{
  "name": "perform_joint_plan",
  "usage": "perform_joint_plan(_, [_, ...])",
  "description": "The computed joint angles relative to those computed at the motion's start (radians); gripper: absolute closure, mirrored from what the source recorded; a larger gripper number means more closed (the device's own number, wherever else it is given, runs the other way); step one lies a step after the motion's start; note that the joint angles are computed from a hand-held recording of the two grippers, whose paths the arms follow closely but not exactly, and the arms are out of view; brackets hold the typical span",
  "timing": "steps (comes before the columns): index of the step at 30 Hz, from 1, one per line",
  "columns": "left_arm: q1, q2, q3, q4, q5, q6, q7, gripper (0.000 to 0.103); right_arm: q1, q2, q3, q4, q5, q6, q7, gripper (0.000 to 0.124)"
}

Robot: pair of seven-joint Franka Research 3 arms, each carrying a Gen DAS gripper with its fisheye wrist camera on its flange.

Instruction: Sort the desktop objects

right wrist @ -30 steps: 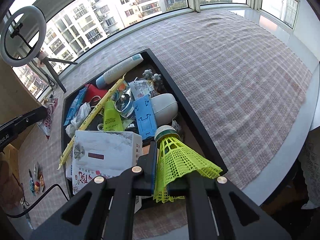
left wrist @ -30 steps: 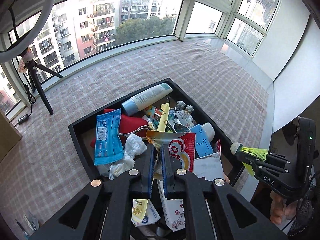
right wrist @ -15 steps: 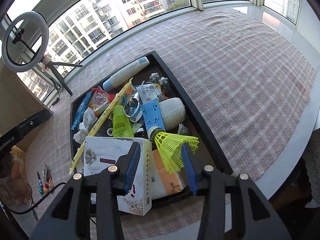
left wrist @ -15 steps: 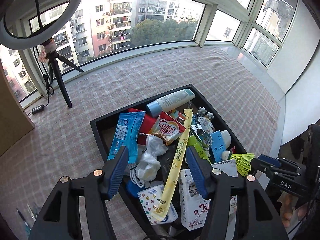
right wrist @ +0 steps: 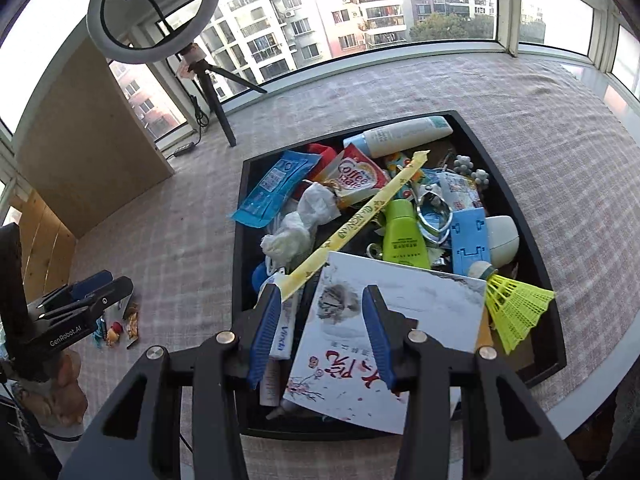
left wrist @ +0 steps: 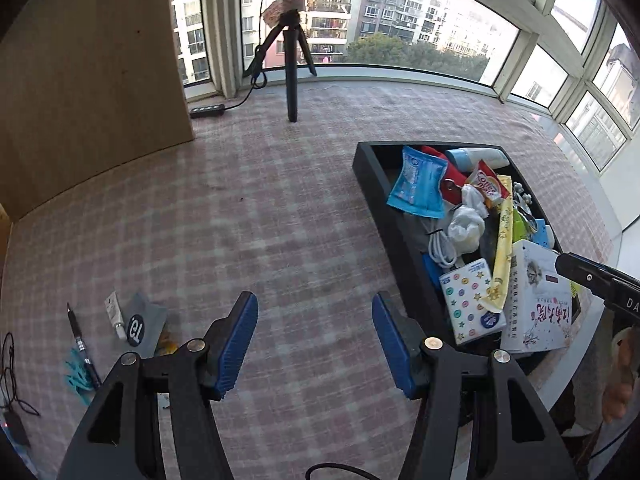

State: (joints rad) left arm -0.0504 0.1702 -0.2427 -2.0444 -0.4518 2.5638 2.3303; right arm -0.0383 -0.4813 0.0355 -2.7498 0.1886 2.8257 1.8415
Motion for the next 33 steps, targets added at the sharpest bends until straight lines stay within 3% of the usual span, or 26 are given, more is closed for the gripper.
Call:
perform_joint_plan(7, [0.097, 0.063, 0.078, 0.032, 0.080, 0.034, -0.124, 0.047, 0.193, 0.208, -0.011, 0.167, 0.104, 0.013, -0.134, 0.082])
perform_joint_plan(16, [0.229, 0.166, 0.125, 0.115, 0.189, 0.042, -0.327, 0.053, 0.332, 0.473, 0.052, 0.467, 0.172, -0.027, -0.282, 0.082])
perform_joint_plan(23, [0.302, 0.246, 0.106, 0.183, 0.216, 0.012, -0.398, 0.058, 0.391, 0.734, 0.091, 0.793, 0.183, -0.164, -0.340, 0.082])
perform_joint_plan(33, [0.317, 0.308, 0.083, 0.212, 0.275, 0.026, -0.424, 0.065, 0.492, 1.083, 0.069, 1.241, 0.044, -0.416, -0.230, 0.092])
